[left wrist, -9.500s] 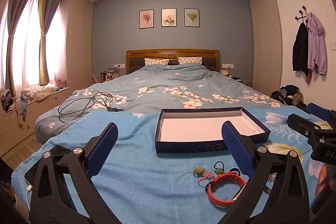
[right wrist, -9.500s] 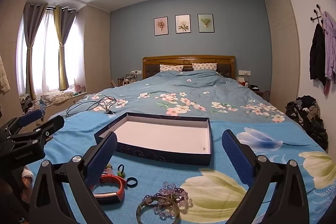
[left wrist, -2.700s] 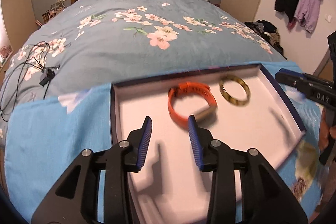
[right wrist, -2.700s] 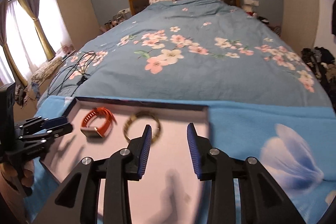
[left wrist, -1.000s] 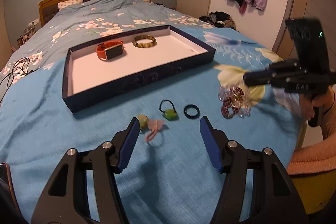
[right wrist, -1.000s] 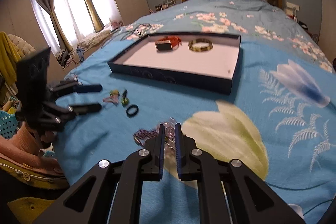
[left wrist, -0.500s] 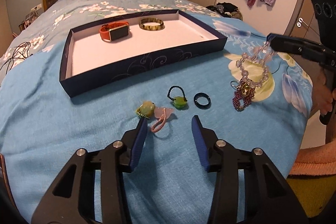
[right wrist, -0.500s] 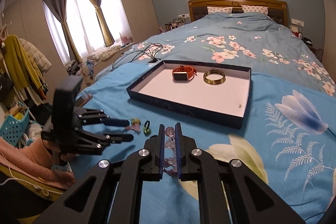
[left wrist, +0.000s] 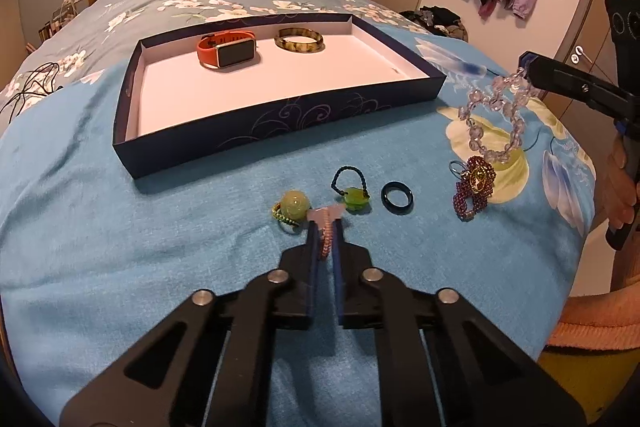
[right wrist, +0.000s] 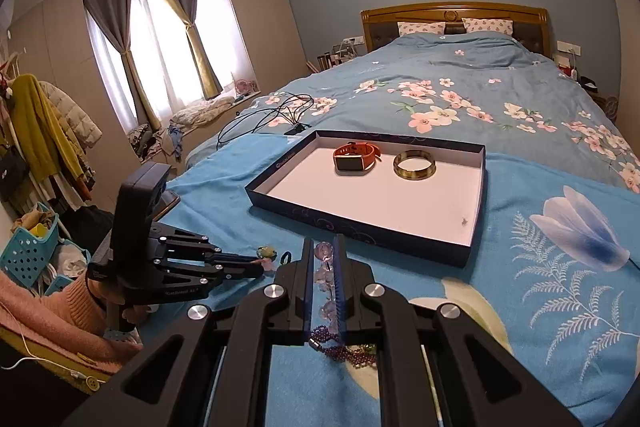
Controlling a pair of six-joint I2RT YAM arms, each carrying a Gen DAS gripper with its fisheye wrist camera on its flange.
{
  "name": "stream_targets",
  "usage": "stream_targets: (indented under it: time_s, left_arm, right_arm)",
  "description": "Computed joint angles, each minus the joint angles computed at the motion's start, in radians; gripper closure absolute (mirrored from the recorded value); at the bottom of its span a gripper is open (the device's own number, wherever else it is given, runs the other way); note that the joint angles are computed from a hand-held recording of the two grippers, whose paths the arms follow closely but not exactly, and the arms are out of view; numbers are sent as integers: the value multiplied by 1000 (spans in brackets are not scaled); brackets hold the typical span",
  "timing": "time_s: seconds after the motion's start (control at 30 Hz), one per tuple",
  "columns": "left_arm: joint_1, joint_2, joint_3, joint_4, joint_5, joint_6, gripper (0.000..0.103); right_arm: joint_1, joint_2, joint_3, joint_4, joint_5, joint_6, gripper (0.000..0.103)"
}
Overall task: Organize jewelry
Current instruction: 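Close the left tool on the pink hair clip and lift it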
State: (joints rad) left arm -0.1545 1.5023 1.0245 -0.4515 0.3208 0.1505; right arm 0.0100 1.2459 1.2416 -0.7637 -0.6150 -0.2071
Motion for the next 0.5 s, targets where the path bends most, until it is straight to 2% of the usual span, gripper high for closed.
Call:
stream_targets:
  time_s: [0.5]
  left_arm:
    - [29, -70, 28, -3, 52, 1, 100]
  right_arm:
    - [11, 50, 39, 41, 2, 30, 95]
